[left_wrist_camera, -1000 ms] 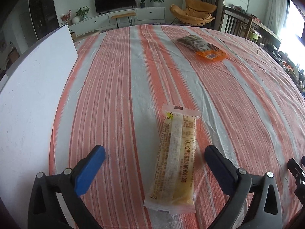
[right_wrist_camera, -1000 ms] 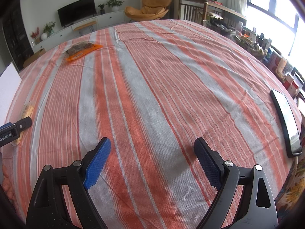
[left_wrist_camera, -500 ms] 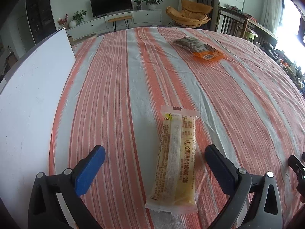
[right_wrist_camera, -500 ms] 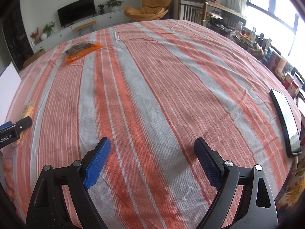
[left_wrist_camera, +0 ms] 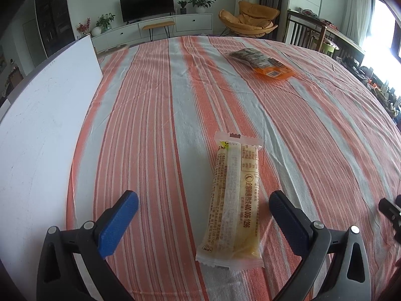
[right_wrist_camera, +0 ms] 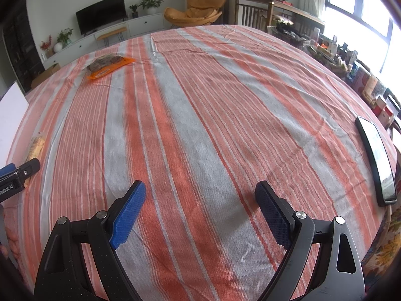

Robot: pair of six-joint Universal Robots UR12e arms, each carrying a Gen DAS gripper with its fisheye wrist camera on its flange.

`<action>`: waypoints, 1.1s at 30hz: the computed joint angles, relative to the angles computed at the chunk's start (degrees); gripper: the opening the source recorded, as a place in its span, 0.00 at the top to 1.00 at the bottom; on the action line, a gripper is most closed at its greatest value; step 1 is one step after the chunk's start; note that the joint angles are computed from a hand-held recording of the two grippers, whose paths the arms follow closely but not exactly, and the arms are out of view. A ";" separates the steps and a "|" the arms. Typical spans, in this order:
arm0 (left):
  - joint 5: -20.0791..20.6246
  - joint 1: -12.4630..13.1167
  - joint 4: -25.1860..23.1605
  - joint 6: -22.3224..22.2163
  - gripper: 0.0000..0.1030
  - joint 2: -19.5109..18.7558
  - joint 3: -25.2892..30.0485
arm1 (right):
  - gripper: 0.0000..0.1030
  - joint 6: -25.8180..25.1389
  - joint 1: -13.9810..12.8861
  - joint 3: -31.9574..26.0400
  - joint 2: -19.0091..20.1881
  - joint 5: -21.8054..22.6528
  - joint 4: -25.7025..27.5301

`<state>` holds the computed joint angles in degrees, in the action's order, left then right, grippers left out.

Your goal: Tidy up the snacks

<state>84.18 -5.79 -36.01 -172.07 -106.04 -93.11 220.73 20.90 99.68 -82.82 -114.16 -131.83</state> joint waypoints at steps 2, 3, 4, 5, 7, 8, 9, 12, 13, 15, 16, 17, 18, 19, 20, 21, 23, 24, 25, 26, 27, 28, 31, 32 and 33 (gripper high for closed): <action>-0.09 0.01 0.00 0.00 0.00 0.00 0.00 | 0.12 -2.74 -2.13 -0.08 -0.23 6.65 -2.92; -0.09 0.01 0.00 0.00 0.00 0.00 0.00 | 0.13 -5.31 -3.54 -0.41 0.11 10.76 -5.89; -0.09 0.01 0.00 0.00 0.00 0.00 0.00 | 0.13 -7.95 -4.41 -1.68 0.88 12.47 -6.45; -0.09 0.01 0.00 0.00 0.00 0.00 0.00 | 0.13 -11.10 -4.91 -3.69 2.17 12.50 -6.78; -0.09 0.02 -0.02 0.01 0.00 0.02 0.00 | 0.13 -19.56 -6.13 -8.22 5.53 14.84 -9.51; -0.08 0.01 -0.02 0.00 0.00 0.00 0.01 | 0.13 -24.53 -6.85 -11.17 7.79 17.35 -10.26; -0.08 0.01 -0.02 0.00 0.00 0.00 0.01 | 0.13 -27.93 -7.33 -14.23 10.04 19.26 -9.58; -0.08 0.00 -0.02 -0.01 0.00 0.00 0.02 | 0.13 -33.38 -8.16 -24.52 17.36 23.72 -3.63; -0.08 0.00 -0.02 -0.01 0.00 0.00 0.02 | 0.13 -34.16 -8.24 -27.11 19.21 24.80 -1.76; -0.05 -0.01 -0.03 -0.03 0.00 -0.01 0.04 | 0.13 -36.12 -8.12 -33.88 24.04 26.05 3.28; -0.05 -0.01 -0.03 -0.03 0.00 -0.01 0.04 | 0.13 -37.18 -7.96 -37.16 26.45 25.99 5.68; -0.09 0.00 -0.03 -0.02 0.00 -0.03 0.05 | 0.13 -37.83 -7.70 -39.97 28.46 25.01 8.30; -0.07 -0.01 -0.04 -0.01 0.00 -0.04 0.06 | 0.10 -38.18 -7.32 -42.20 30.25 22.87 10.25; -0.07 -0.03 -0.02 -0.03 0.00 -0.05 0.06 | 0.06 -39.01 -7.00 -42.79 31.02 21.25 9.81; -0.05 -0.02 0.00 -0.03 0.00 -0.02 0.02 | 0.06 -38.43 -7.04 -42.28 31.08 21.49 8.03; -0.03 -0.02 -0.02 -0.04 0.00 -0.01 0.02 | 0.07 -36.13 -7.24 -42.54 31.24 21.92 8.47; -0.04 -0.01 -0.04 -0.04 0.00 0.00 0.02 | 0.11 -33.56 -7.10 -44.30 31.71 20.57 12.45; -0.03 0.00 -0.06 -0.04 0.00 0.01 0.03 | 0.17 -33.34 -6.94 -45.16 31.98 20.23 14.20; -0.04 0.00 -0.04 -0.04 0.00 -0.02 0.04 | 0.30 -32.75 -6.91 -45.89 32.06 20.29 15.99; -0.05 0.01 -0.05 -0.03 0.00 -0.01 0.04 | 0.32 -31.90 -6.90 -46.16 31.86 20.07 17.27; -0.03 -0.02 -0.03 -0.05 0.00 -0.03 0.05 | 0.33 -30.60 -7.06 -46.12 31.47 20.89 18.93; -0.03 -0.01 -0.04 -0.04 0.00 -0.02 0.05 | 0.34 -30.02 -7.02 -45.56 30.92 20.87 19.58; -0.03 -0.03 -0.03 -0.06 0.00 -0.03 0.05 | 0.34 -28.38 -6.57 -40.53 27.52 20.40 18.37; -0.13 -0.01 0.07 -0.07 0.00 -0.03 0.02 | 0.34 -27.56 -6.41 -38.08 25.93 20.32 17.21; -0.13 -0.01 0.07 -0.07 0.00 -0.03 0.02 | 0.34 -26.42 -6.15 -34.99 24.00 20.21 15.71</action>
